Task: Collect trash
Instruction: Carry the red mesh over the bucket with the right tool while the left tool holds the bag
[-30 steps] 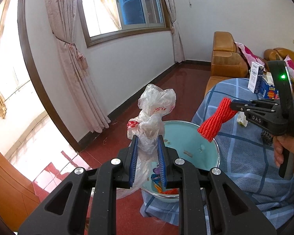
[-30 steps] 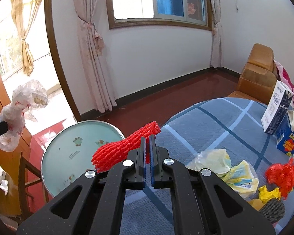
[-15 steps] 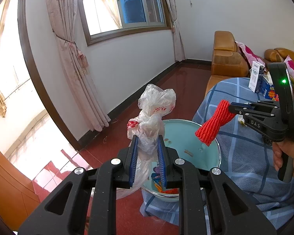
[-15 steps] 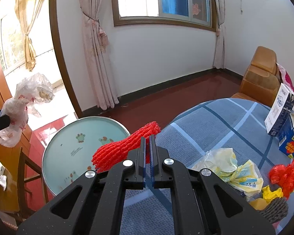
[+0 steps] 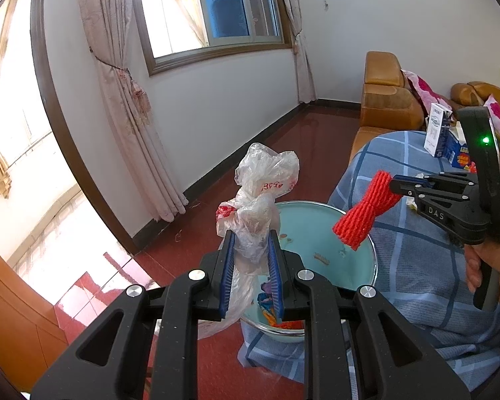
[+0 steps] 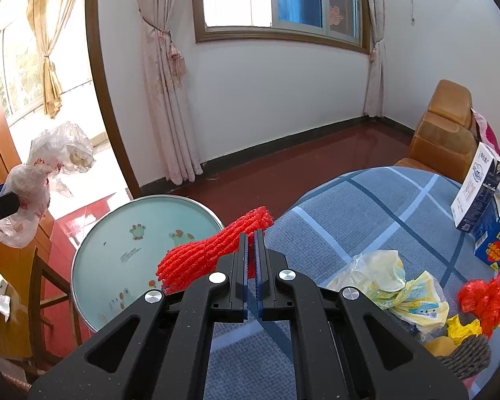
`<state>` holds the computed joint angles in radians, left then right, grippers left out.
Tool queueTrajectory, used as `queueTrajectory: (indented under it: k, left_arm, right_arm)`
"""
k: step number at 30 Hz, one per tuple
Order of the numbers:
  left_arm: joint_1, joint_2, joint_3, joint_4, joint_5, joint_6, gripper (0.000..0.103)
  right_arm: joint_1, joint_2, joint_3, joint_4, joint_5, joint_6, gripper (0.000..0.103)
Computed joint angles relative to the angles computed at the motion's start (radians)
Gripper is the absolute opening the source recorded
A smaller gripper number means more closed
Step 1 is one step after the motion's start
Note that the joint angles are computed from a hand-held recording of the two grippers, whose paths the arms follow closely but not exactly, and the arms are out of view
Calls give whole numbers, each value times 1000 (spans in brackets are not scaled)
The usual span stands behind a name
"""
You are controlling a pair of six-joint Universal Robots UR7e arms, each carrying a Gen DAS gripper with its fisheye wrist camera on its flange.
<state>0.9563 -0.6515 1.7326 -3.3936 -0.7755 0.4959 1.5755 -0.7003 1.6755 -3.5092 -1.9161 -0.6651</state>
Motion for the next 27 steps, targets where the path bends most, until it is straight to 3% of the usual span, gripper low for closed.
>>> queueTrajectory:
  k: [27]
  left_arm:
    - [0,1,-15,21,32,-48,19]
  right_arm:
    - [13,28,-25,9,-22,-35,4]
